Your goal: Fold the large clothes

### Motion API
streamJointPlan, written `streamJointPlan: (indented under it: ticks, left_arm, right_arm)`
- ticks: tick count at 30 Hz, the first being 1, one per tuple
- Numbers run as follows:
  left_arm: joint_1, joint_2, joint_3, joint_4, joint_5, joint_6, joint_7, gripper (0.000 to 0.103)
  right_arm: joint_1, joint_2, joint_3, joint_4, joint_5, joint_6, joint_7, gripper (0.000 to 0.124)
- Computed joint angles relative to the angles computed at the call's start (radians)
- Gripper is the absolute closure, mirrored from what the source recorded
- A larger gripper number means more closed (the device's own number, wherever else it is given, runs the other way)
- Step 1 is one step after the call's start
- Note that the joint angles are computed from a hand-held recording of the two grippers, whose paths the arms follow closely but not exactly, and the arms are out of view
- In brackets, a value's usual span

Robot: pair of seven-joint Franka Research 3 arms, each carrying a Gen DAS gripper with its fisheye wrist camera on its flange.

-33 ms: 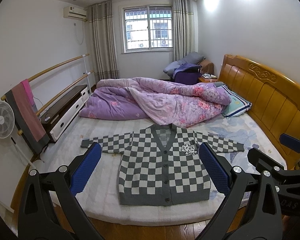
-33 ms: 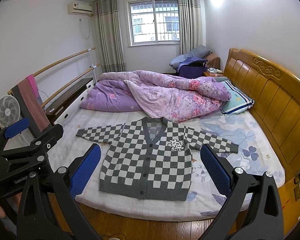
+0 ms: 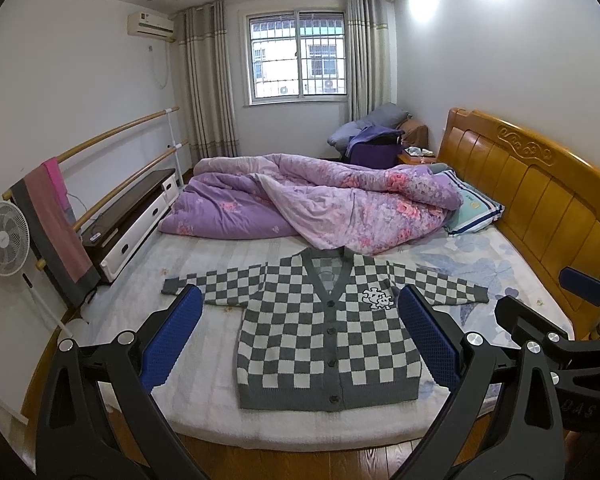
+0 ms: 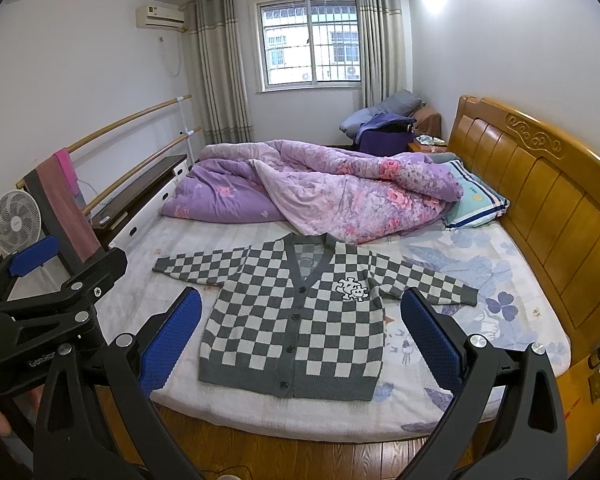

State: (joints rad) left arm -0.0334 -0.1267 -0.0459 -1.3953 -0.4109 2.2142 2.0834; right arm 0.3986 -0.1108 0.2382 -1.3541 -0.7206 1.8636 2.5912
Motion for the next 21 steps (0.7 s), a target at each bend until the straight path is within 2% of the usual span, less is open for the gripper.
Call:
streamJointPlan:
  ticks: [5, 6, 7, 12, 18, 21]
  left_arm:
    - [0.004, 0.002, -0.019, -0.005, 0.035, 0.002, -0.029, 0.005]
    - [-0.014, 0.007, -0.01, 0.007, 0.029, -0.021, 0.006, 0.005]
    - [0.002, 0.001, -0.027, -0.017, 0.045, 0.01, -0.029, 0.005]
    - [-0.012, 0.011, -0.037, -0.03, 0.08, 0.044, -0.052, 0.005]
    - [-0.005, 0.096, -0.049, 0.039, 0.092, 0.036, -0.06, 0.005]
    - [0.009, 0.185, -0.065, 0.145, 0.103, -0.005, -0.066, 0.005]
  right_arm:
    - [-0.023, -0.056, -0.017, -0.069, 0.049, 0.042, -0.024, 0.028]
    - [-0.031, -0.053, -0.013, -0.066, 0.056, 0.044, -0.025, 0.028]
    - [-0.038, -0.059, -0.014, -0.075, 0.066, 0.053, -0.027, 0.028]
    - [-0.061, -0.051, -0.008, -0.077, 0.073, 0.074, -0.027, 0.028]
    - [-0.064, 0.033, -0.029, -0.005, 0.076, 0.077, -0.05, 0.028]
    - [-0.039, 0.113, -0.055, 0.079, 0.075, 0.055, -0.061, 0.028]
